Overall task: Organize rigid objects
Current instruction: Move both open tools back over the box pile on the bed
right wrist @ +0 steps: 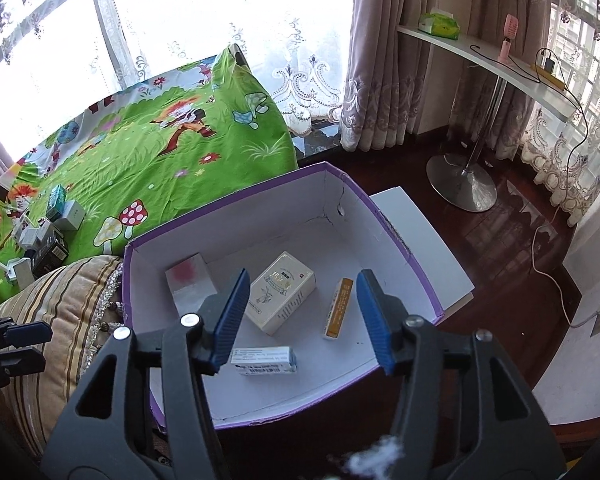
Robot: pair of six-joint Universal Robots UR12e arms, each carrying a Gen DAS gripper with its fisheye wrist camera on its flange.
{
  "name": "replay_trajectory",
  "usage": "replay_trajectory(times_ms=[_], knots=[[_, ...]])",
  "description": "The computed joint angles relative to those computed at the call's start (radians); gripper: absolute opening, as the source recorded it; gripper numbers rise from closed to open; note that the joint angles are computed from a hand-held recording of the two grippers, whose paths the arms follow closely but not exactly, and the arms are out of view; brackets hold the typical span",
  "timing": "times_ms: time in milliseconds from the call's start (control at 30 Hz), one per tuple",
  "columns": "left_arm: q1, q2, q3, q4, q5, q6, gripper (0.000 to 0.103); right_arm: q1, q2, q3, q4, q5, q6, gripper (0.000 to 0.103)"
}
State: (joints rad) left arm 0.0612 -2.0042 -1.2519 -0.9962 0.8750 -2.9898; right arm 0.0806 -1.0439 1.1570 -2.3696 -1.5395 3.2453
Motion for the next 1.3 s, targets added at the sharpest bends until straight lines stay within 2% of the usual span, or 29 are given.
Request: replay_trajectory(times_ms=[167, 300, 400, 733, 967, 1167, 1300], knots=[[0.006, 0.008, -0.013, 0.036, 0.029, -0.02, 0.045, 0.008, 0.008, -0.009, 0.003, 0.04, -0.032, 0.06], [0.02, 0.014, -0.025, 0.061, 0.039, -0.061, 0.045, 0.009, 0.014, -0.02, 0.018, 0.084, -0.024, 0.062], [0.036, 0.021, -0.043, 0.085, 0.036, -0.102, 0.045, 0.016, 0.02, -0.032, 0.038, 0.086, -0.025, 0.066], [0.1, 0.052, -0.107, 0.165, 0.06, -0.257, 0.045, 0.041, 0.041, -0.07, 0.079, 0.11, -0.068, 0.067], [0.15, 0.074, -0.15, 0.207, 0.095, -0.331, 0.045, 0.062, 0.062, -0.101, 0.11, 0.146, -0.106, 0.068], [0.18, 0.075, -0.157, 0.207, 0.12, -0.372, 0.047, 0.079, 0.078, -0.123, 0.134, 0.168, -0.134, 0.068], [0.191, 0.071, -0.149, 0.192, 0.134, -0.373, 0.052, 0.086, 0.087, -0.138, 0.149, 0.178, -0.147, 0.068]])
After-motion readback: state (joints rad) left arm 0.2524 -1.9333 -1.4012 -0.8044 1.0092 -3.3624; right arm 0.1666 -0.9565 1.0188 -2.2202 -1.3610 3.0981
